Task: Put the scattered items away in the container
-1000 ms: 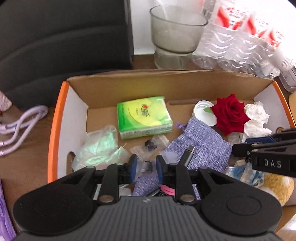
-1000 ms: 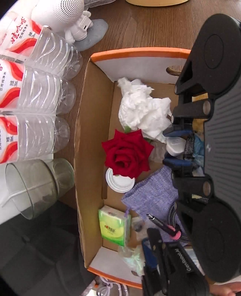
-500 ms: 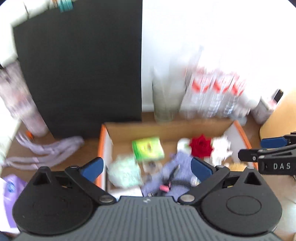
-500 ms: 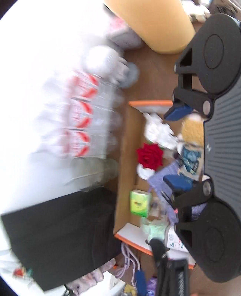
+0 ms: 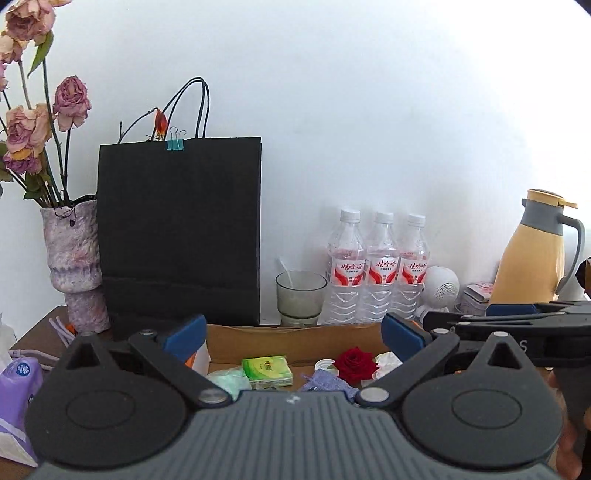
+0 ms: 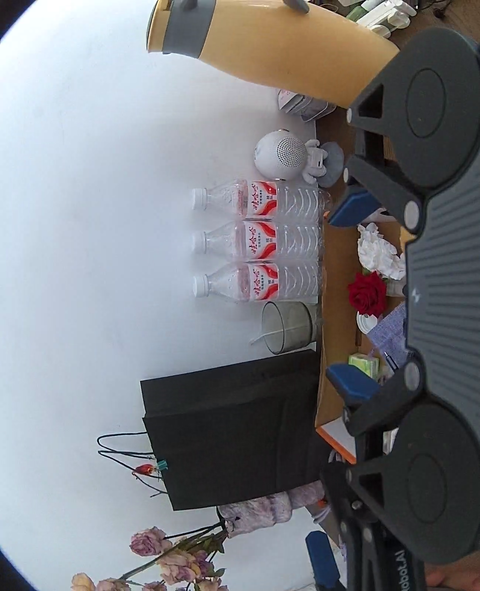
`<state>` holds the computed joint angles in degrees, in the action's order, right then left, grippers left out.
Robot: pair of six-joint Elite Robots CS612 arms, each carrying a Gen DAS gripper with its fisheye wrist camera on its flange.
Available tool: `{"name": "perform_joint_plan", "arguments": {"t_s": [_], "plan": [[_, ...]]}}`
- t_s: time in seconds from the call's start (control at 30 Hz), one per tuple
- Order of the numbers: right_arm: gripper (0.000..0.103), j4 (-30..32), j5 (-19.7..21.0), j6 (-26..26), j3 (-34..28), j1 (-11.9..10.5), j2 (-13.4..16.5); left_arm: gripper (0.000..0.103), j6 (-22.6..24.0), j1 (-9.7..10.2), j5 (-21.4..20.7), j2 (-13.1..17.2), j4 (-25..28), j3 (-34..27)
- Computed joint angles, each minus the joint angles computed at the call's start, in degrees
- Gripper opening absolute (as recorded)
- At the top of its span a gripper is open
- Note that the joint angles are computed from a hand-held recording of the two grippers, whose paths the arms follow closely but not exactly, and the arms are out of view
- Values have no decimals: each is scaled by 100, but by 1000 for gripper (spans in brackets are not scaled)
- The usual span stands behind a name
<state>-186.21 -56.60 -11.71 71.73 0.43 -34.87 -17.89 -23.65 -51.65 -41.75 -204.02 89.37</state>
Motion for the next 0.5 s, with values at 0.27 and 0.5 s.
{"name": "perform_joint_plan", "arguments": {"t_s": [0.27,0.5], "plan": [[81,-911,218,310,919,-162,-257,103,323,-314,246,-42,-1074,610],[84,-1857,380,418,1942,-419,-507,103,742,-800,722,-111,-1850,1279]]}}
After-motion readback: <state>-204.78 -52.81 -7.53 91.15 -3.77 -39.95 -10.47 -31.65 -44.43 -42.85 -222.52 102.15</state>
